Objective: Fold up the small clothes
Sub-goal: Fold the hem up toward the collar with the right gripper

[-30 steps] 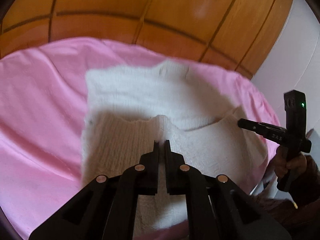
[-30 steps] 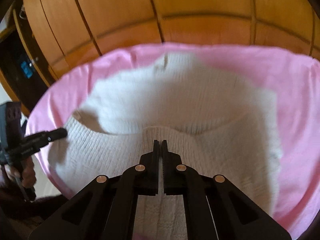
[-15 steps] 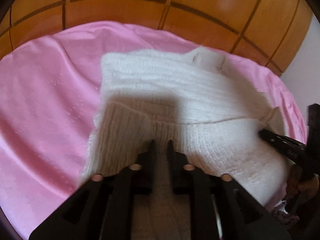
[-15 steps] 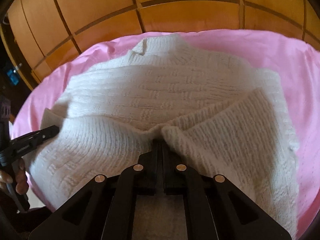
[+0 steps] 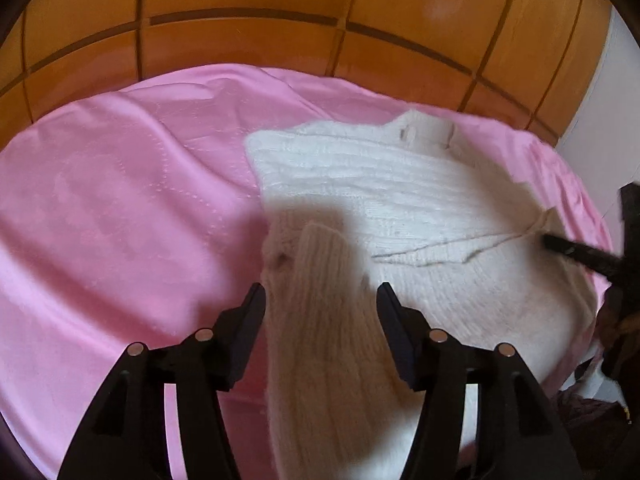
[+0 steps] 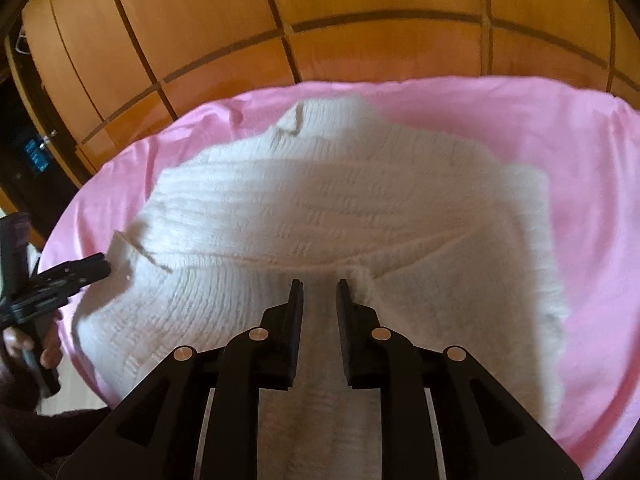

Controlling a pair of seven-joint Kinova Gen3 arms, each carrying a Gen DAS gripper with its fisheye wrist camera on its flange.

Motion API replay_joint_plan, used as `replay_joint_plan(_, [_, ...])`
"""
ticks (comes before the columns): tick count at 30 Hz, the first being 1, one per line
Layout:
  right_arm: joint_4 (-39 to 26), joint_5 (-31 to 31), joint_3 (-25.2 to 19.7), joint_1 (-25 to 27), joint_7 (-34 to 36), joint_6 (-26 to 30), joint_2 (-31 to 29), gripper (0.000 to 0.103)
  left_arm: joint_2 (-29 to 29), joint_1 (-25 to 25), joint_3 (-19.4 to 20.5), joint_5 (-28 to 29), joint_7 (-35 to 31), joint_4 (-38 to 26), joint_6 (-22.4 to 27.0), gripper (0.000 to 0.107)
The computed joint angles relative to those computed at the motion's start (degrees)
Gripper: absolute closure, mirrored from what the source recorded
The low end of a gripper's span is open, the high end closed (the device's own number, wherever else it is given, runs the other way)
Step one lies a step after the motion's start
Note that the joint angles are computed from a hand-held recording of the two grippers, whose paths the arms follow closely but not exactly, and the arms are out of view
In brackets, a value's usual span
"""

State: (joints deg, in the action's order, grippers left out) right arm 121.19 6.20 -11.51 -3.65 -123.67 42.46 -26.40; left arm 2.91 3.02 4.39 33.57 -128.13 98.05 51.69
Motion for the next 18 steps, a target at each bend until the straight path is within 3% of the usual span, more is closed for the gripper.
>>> replay_joint_plan(1, [-0.53,0.78,0.05,0.41,0.46,1.64,-1.09,0.086,0.30,0.18,0.25,0.18,-0.81,-0.17,0.31,0.053])
replay_joint_plan(3, [-0.87,2.68,-0.86,2.17,0.29,3.81,-3.00,0.034,0.08,1.23,0.93,-1.23,-0.57,0.28,-0.86,0.056])
replay_joint_plan(5, [-0.33,6.13,-3.06,5.35,-0.74,4.92,-5.63,0.030,-0.12,2.30,1.45,-3.13,-0.34,0.65,-2.38,0.065])
replay_joint_plan(7, [-0.57,7.02,-1.85,5.53,0.75,6.70,-5.87,0.030,-0.34,2.60,1.44,-3.16,-0.89,1.03,-2.82,0.068])
replay_joint_plan(10, [-0.07,9.38,-1.61,6.19,2.76,6.82,-3.81,0.030,-0.72,3.06,1.43,-3.64,-1.44,1.60,-3.69,0.071])
replay_joint_plan(11, [0.13,10.13,-1.81,6.45,2.98,6.64,-2.72,0.031,-0.58,3.14,1.38,-3.81,-1.40,1.48,-3.61,0.079])
replay_joint_plan(12, [0.28,10.46,-1.52,6.31,3.27,6.20,-1.68,0.038,-0.48,3.14,1.33,-3.74,-1.57,1.35,-3.53,0.083])
replay_joint_plan(14, [0.23,11.16,-1.30,5.58,4.28,6.12,1.03,0.063,-0.97,2.97,1.14,-3.03,-2.35,1.75,-3.97,0.099])
replay_joint_plan(15, [0.06,12.22,-2.33,5.55,4.10,6.91,1.99,0.087,-1.41,2.78,0.92,-2.37,-2.83,2.01,-4.02,0.100])
replay_joint_plan(16, [0.10,13.28,-3.22,5.23,3.81,7.34,2.12,0.095,-1.86,2.42,0.56,-0.98,-4.04,2.28,-3.84,0.101])
replay_joint_plan(18, [0.07,14.08,-3.92,4.43,3.17,8.93,0.64,0.096,-3.43,1.52,-0.50,2.21,-7.28,3.02,-2.91,0.101])
